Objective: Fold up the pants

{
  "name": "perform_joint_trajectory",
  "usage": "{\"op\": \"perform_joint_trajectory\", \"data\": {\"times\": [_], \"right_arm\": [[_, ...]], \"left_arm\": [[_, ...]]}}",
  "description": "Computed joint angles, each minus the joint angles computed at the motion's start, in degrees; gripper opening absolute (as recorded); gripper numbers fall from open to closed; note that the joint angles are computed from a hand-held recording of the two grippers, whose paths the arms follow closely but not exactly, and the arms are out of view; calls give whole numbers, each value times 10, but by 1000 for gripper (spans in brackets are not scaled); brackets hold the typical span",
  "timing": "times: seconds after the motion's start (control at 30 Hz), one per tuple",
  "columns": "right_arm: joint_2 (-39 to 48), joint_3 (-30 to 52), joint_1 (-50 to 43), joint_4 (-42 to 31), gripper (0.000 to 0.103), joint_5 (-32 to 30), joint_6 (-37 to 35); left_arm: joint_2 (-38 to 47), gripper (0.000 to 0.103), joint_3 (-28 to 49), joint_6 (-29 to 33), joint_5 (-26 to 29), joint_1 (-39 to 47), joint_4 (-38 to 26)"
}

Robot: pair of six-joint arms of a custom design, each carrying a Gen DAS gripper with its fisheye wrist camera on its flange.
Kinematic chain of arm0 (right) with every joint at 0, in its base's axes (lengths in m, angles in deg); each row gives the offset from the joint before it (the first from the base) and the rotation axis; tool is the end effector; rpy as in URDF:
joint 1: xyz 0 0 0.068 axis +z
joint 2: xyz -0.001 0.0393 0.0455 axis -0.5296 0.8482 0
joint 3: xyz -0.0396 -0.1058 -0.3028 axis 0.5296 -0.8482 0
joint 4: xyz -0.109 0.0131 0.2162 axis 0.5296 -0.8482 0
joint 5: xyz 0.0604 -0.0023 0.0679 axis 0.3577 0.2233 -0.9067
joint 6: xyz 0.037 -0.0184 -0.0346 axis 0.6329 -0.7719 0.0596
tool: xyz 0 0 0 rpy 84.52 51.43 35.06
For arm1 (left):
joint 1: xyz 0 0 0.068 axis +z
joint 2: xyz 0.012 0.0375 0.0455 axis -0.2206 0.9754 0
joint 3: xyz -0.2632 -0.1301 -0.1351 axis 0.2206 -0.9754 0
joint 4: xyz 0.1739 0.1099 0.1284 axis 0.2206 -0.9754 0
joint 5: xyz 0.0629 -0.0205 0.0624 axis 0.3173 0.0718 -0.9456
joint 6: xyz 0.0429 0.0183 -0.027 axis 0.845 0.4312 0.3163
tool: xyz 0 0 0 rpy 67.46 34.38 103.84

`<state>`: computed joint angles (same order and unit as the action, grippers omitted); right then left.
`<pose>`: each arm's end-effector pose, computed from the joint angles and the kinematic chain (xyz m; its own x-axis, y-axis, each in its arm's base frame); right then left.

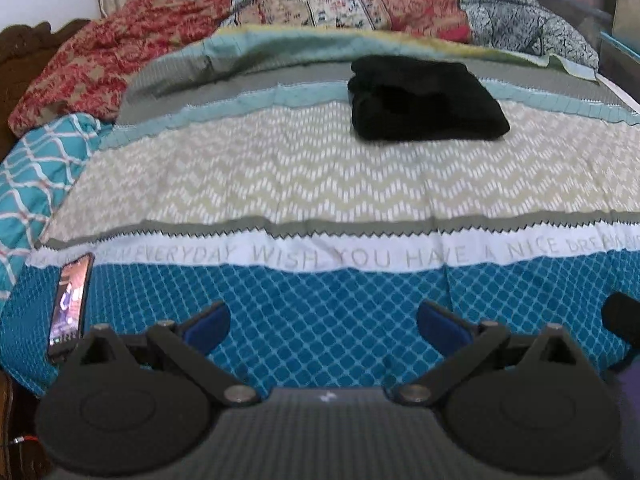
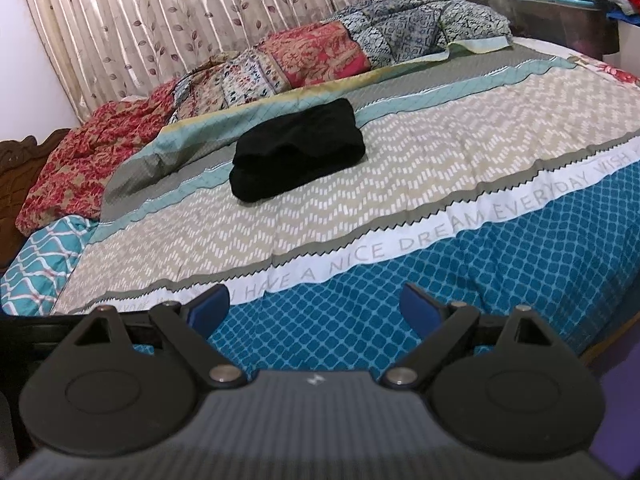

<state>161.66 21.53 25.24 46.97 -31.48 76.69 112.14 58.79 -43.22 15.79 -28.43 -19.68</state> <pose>0.1583 0.1952 0.2282 -0.3775 0.5911 -0.7128 0.5055 0.7765 0.3762 0.2746 -0.0784 0.2612 -0.6783 0.4565 -0.5758 0.4823 0.8677 0.1198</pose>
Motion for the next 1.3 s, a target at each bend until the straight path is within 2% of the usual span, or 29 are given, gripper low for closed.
{"op": "perform_joint_trajectory", "data": {"times": [0.43, 1.03, 1.3], "right_arm": [[-4, -8, -3, 25, 94, -20, -14], [-8, -12, -4, 38, 94, -28, -28], [-7, -10, -1, 36, 94, -20, -29]], "left_arm": [[5, 103, 2, -8, -21, -6, -5], [-10, 103, -19, 8, -50, -7, 48], [-8, 103, -19, 10, -49, -8, 44]]}}
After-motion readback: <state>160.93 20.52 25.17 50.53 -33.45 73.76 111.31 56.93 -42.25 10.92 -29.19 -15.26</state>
